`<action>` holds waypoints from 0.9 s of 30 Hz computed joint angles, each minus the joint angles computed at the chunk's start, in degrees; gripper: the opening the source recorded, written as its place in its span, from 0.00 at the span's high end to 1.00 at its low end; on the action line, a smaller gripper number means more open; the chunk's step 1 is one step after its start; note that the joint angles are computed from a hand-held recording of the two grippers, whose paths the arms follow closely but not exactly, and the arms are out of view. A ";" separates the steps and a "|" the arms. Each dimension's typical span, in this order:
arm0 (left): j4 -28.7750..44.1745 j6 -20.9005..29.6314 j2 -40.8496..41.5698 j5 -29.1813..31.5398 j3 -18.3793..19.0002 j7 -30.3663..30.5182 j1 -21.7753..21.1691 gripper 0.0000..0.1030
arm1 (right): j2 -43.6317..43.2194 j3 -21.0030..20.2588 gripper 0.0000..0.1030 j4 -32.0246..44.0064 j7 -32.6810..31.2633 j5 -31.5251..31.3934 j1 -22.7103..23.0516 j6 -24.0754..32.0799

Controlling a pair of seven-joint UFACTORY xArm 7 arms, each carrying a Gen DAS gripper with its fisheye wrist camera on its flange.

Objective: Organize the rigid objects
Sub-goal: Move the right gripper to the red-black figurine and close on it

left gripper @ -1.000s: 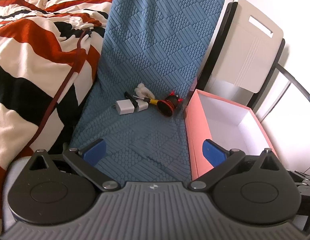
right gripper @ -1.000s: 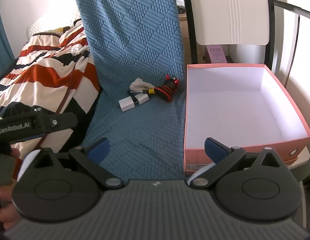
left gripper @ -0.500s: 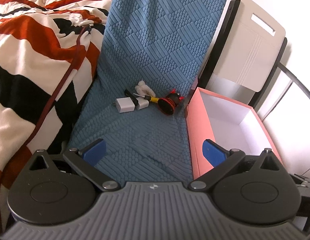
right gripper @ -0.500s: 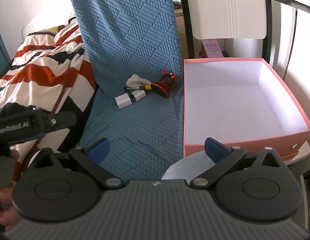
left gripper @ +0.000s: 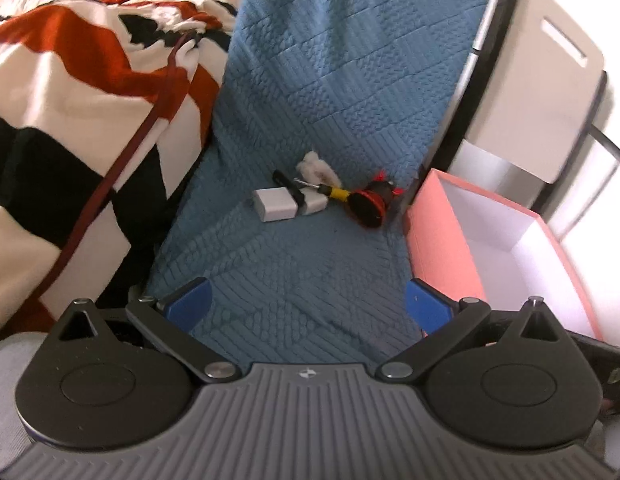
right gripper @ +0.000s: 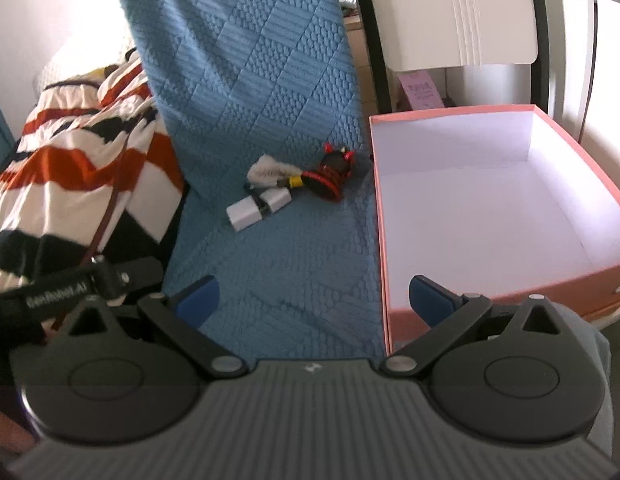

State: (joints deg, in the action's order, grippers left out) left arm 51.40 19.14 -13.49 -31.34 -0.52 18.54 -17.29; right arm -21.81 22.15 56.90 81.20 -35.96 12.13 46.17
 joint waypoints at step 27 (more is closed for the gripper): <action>19.10 1.40 23.86 6.59 -5.84 -3.11 7.55 0.00 | 21.53 -12.29 0.28 12.24 9.78 -19.81 2.11 -13.01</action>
State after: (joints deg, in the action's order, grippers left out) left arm 70.51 20.54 10.37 -24.74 -6.36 15.43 -9.74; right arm -0.28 9.86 69.14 90.98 -55.77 14.23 33.17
